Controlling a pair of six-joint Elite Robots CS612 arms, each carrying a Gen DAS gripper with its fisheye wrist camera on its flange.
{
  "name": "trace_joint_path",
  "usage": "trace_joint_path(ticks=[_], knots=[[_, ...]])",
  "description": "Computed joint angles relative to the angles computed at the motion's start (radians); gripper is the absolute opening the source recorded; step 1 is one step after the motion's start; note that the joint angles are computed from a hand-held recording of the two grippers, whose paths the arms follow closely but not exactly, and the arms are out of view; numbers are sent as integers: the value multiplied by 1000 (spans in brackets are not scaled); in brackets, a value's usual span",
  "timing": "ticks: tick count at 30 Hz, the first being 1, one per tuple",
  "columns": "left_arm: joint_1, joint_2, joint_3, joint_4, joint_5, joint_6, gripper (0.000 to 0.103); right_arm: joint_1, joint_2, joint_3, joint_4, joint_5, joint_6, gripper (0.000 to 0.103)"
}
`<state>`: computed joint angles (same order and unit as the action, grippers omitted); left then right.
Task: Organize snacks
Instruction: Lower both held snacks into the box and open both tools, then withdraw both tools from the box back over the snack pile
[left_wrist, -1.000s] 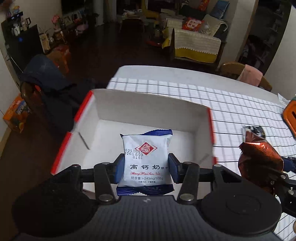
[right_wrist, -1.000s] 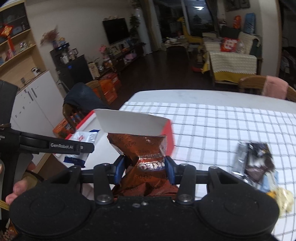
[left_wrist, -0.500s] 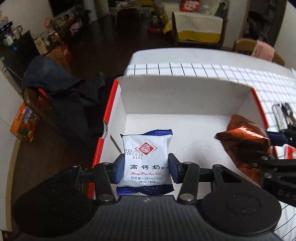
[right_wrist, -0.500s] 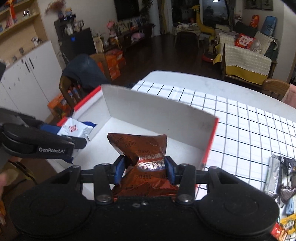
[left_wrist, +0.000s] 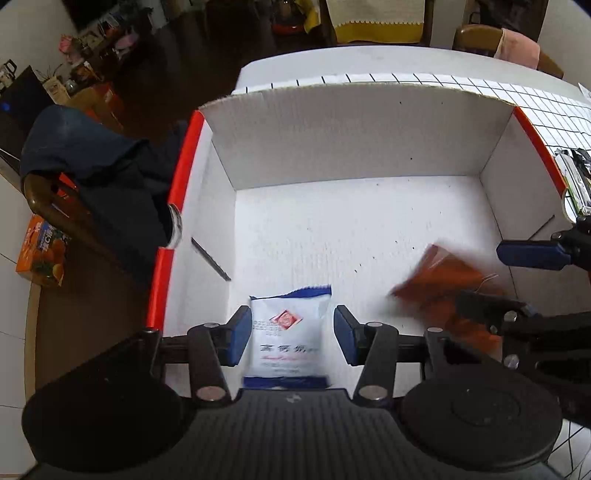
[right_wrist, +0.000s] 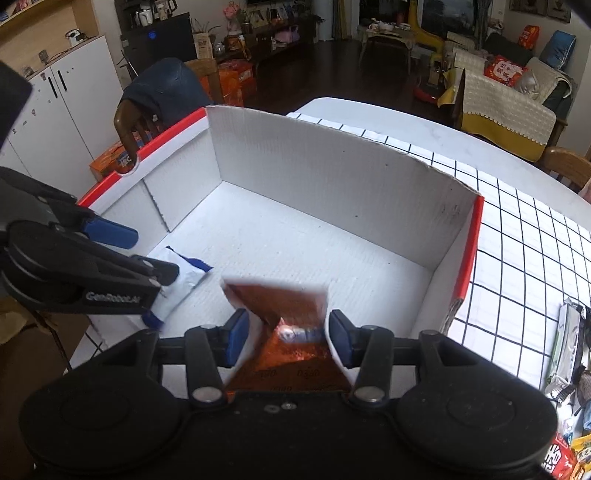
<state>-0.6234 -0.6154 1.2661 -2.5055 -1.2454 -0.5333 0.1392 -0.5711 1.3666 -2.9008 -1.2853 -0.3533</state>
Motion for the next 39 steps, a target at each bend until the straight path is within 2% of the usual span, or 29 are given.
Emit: trace_joint_path(ticks=[3,5,6,10,14,19,22,26,32,36,39], knots=[[-2,-1,0,5,-1,-9,59,-3,-4,10,-12,24,-2,65],[-4,-4,7,-5,-12,-11,59,-1,-5,13,-20,8,-2,75],[-4,-5,8,-4,-15,-11,59,-2,-5,14,-23,6,3,75],[-10,-8,12,-3,-19,-21,59,-7,-5,19,-45,-4,-4,75],[-15,-13,19,-12,-35,-40,60,-13,-7,23,-51,9,-10,71],[-24,-20,26,-19,-53,-48,60,-15,-8,34,-77,-15,-29,66],[-33,-23,29,-24,-61,-52,60,-28,-15,41,-69,16,-17,66],[-50,-38,46,-67,-47,-56,60,-59,-44,85,-101,105,22,73],[-86,-66,71,-169,4,-53,63,-130,-112,201,-235,216,90,81],[-111,-64,52,-211,16,-40,66,-175,-144,259,-311,229,111,83],[-133,-50,24,-227,24,-22,75,-207,-158,288,-347,216,116,86]])
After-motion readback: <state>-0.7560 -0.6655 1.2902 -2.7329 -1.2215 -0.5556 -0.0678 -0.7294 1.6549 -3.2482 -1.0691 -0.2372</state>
